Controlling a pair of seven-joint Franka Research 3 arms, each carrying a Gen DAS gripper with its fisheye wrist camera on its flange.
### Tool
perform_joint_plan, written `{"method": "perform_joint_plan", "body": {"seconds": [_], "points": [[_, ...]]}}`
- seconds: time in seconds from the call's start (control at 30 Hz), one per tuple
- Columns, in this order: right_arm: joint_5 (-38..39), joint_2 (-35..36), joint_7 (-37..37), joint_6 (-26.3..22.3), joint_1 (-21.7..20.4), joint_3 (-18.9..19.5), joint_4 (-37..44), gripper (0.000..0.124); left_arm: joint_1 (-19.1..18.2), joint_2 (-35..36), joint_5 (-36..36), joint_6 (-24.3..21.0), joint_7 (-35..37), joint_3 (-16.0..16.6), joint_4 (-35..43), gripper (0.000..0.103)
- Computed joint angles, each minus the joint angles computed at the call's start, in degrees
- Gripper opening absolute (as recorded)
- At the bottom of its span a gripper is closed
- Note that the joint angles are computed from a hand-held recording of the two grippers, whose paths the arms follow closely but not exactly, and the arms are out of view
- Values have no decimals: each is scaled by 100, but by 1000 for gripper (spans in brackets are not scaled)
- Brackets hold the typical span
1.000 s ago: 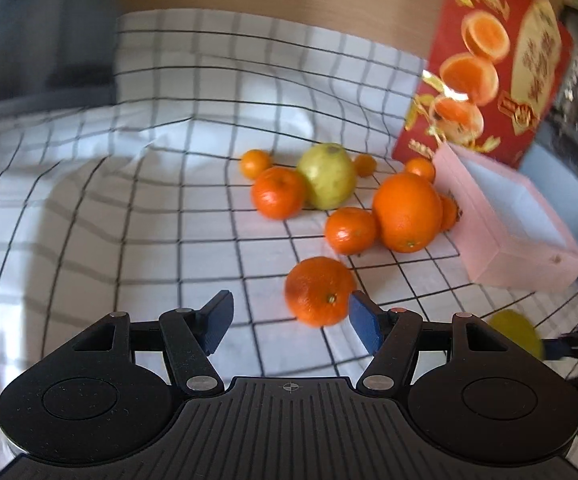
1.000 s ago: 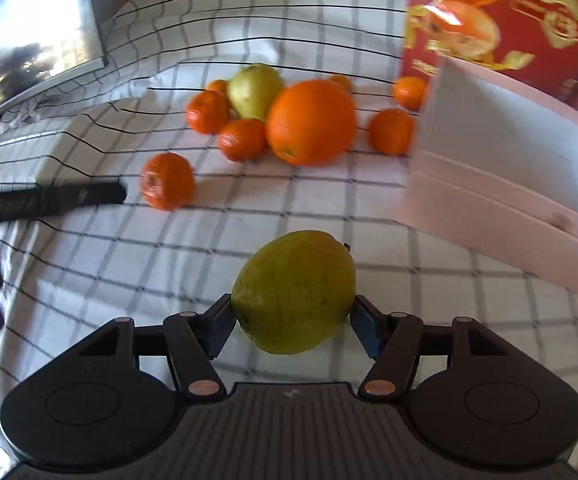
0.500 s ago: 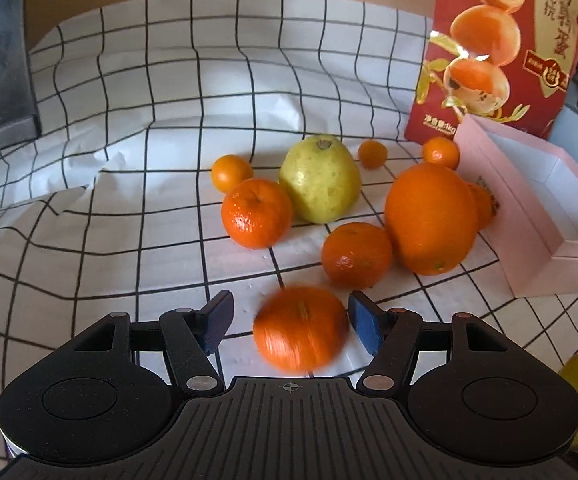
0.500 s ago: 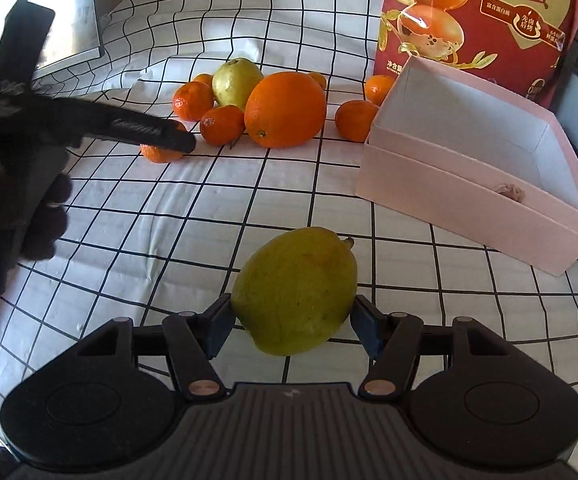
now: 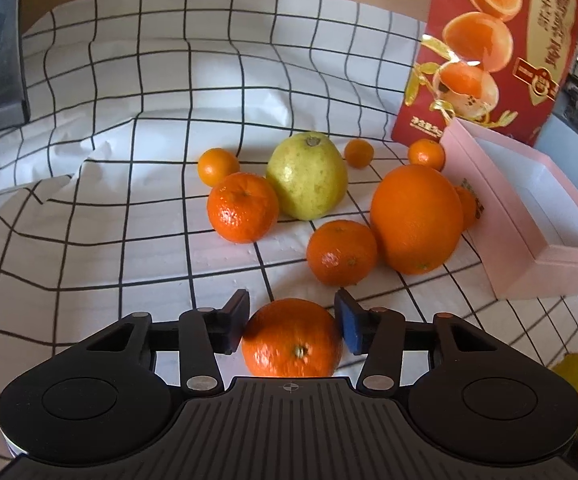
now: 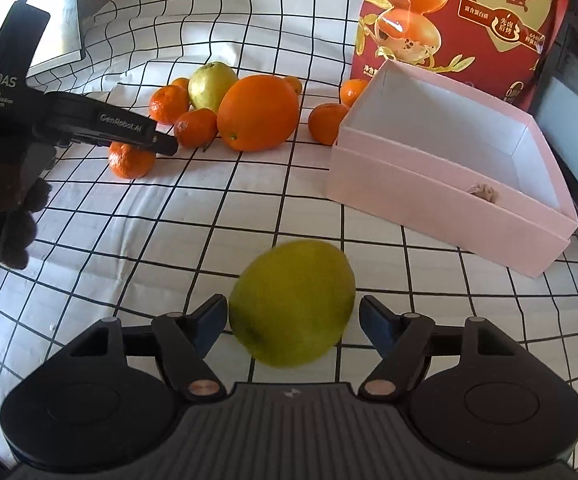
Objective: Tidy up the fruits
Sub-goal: 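Grasp a tangerine with the left gripper while the right gripper lifts the green pear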
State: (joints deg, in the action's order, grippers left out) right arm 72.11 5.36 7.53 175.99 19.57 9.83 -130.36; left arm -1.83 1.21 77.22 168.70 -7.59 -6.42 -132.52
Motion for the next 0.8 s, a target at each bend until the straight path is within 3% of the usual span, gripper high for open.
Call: {"method": "perform_joint_plan", "body": {"seconds": [0.2, 0.23, 0.33, 0.4, 0.53, 0.7, 0.8], "points": [[52, 63, -80, -59, -26, 8, 83, 77, -17, -534, -51, 88, -177, -122, -494, 49], [89, 69, -122, -91, -38, 12, 100, 77, 3, -660, -4, 125, -299, -159, -595, 44], [169, 87, -238, -204, -61, 11, 150, 77, 53, -1052, 79, 114, -547, -299, -858, 13], [174, 112, -269, -232, -54, 9, 174, 77, 97, -1193, 0, 245, -549, -346, -963, 13], [135, 198, -165, -243, -42, 11, 220, 78, 49, -1179, -884, 25, 304, -463, -1072, 14], [199, 230, -177, -226, -80, 67, 225, 78, 101, -1225, -768, -364, 184, -683, -1090, 18], [237, 221, -213, -202, -84, 58, 186, 78, 32, -1164, -1006, -564, 431, -650, -1072, 20]]}}
